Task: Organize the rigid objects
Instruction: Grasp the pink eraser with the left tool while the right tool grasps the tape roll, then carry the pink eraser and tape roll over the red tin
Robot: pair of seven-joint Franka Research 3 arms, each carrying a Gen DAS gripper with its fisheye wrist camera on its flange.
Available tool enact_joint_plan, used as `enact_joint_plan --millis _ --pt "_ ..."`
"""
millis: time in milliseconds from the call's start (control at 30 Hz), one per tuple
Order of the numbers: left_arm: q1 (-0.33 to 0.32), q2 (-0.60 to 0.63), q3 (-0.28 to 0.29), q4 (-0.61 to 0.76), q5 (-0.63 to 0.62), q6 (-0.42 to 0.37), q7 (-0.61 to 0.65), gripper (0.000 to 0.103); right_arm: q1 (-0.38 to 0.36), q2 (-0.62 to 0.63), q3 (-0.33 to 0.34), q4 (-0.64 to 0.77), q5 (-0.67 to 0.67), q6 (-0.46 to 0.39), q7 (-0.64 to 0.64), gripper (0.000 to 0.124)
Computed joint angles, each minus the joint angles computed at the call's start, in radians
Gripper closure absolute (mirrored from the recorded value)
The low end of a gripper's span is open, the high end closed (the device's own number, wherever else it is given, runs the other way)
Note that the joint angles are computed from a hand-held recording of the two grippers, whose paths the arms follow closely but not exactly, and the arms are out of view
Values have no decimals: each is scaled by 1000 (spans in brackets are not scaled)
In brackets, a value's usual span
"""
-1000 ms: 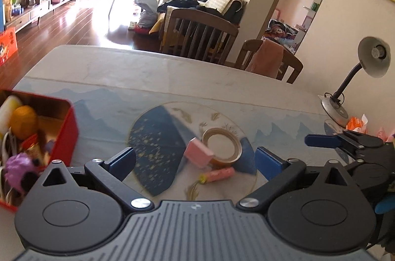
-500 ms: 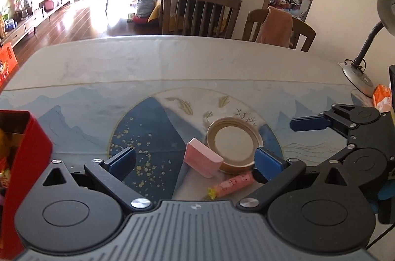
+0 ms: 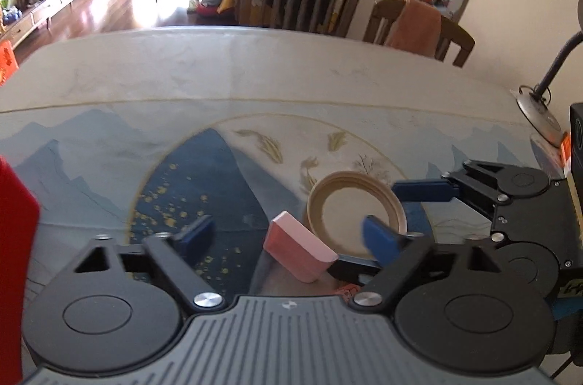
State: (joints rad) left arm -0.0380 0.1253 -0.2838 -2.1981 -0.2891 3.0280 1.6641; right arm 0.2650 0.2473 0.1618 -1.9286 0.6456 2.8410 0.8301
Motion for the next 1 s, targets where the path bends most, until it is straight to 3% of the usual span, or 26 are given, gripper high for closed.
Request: enact_joint_plan --millis 167,233,500,667,833,1000 --pt "37 20 -52 22 -112 -23 107 47 2 6 3 -3 -7 14 -11 45" --pt "23 24 -37 27 -106 -30 92 64 -3 6 9 -3 6 16 -25 47" --pt "34 27 -60 42 -223 -43 184 84 -5 -3 13 -13 22 20 -53 48" --pt "43 13 -67 50 -366 -83 282 85 0 -16 4 -27 9 18 -61 48" --pt "3 -4 -19 35 -352 -85 263 93 7 -31 -15 -50 -20 33 -25 48" --pt "-27 -17 15 14 -268 -65 191 93 12 -60 -33 -82 -55 51 49 48"
